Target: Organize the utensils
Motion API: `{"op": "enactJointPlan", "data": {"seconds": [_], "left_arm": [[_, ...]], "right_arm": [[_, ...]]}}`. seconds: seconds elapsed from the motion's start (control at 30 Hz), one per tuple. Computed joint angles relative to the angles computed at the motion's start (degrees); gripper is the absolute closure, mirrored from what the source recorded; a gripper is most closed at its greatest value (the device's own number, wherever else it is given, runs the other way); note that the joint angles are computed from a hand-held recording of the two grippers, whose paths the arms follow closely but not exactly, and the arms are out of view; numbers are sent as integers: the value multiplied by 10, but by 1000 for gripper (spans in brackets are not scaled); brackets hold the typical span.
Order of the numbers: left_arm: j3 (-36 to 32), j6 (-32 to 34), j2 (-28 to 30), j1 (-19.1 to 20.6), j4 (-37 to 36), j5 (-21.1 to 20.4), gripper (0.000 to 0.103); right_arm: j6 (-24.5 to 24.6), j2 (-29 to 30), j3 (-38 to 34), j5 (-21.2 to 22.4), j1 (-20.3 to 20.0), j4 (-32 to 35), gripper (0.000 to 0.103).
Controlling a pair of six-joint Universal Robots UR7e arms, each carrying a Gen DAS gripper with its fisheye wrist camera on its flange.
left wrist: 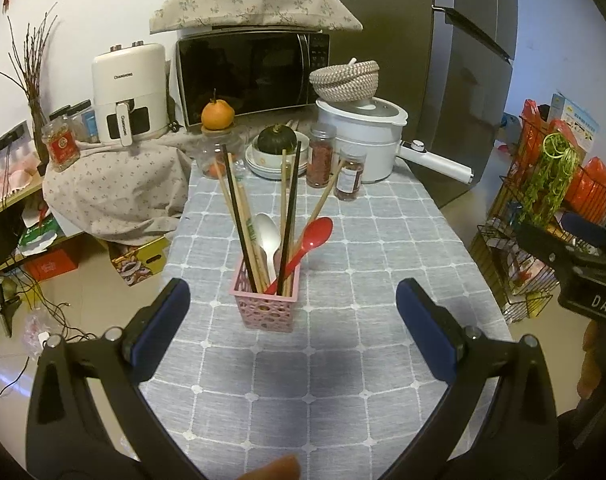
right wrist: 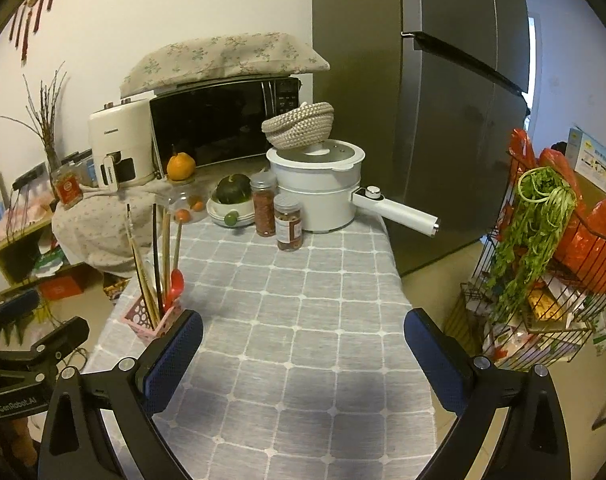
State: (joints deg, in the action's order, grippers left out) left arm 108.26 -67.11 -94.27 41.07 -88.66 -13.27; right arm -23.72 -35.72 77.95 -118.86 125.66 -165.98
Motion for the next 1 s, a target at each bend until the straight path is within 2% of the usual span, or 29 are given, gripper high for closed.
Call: {"op": "enactJointPlan", "data": {"seconds": [1.0], "left_arm": [[2, 2, 1, -3, -8, 3, 1]], "right_arm": [[6, 5, -9, 11, 3, 12, 1]]}}
